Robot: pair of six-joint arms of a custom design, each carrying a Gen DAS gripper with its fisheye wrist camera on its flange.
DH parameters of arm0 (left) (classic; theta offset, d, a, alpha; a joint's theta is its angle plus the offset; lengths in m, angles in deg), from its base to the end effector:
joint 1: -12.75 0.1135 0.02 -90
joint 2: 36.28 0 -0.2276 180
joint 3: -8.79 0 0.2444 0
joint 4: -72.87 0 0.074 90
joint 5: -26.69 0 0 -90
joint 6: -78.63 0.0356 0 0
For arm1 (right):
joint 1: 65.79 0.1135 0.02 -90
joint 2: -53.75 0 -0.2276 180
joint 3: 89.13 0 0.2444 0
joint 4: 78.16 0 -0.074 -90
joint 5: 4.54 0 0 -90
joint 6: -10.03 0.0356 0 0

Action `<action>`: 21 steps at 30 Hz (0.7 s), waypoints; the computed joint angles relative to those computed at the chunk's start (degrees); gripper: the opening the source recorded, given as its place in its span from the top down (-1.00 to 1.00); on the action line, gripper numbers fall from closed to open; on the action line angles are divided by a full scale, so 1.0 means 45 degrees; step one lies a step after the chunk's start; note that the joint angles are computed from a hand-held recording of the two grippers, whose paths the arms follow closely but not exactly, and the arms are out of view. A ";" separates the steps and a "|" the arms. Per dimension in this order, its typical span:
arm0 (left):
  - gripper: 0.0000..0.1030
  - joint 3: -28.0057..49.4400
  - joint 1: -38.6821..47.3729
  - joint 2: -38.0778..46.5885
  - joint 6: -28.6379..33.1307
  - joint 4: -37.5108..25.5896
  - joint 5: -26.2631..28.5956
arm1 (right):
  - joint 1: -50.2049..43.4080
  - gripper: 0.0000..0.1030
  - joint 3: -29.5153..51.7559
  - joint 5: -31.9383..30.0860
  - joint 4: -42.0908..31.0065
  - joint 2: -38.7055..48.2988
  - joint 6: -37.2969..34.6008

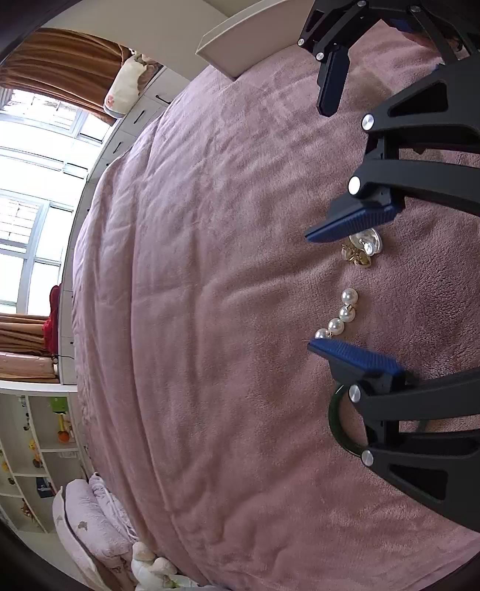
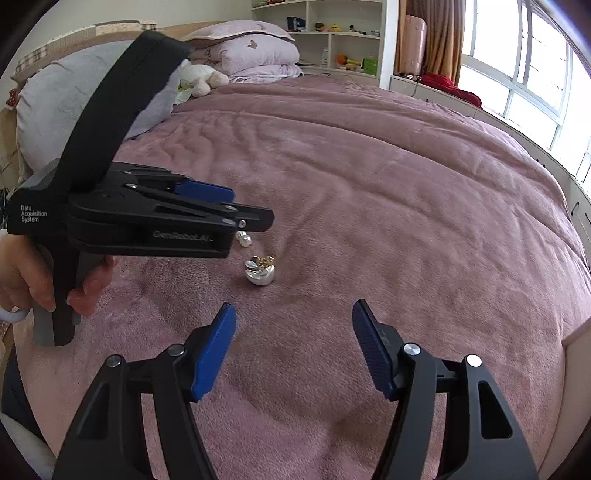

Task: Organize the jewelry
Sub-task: 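Move both open tools back over the remaining earrings on the bed, then grasp the three-pearl earring with the left tool while the right tool grasps the heart-shaped silver earring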

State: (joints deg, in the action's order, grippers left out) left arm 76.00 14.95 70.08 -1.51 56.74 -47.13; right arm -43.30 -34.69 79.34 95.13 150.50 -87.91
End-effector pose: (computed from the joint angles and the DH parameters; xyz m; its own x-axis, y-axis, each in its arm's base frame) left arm 0.3354 0.0030 0.0887 -0.7884 0.1343 -0.6004 0.2606 0.9569 -0.1281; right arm 0.2750 0.1180 0.0924 -0.6294 -0.4092 -0.6606 -0.5370 0.8435 -0.0109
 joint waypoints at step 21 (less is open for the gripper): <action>0.66 0.2546 0.0644 0.2939 0.0845 -0.0995 0.0404 | 0.0577 -0.07 0.4610 -0.0622 -0.1406 0.4726 -0.0100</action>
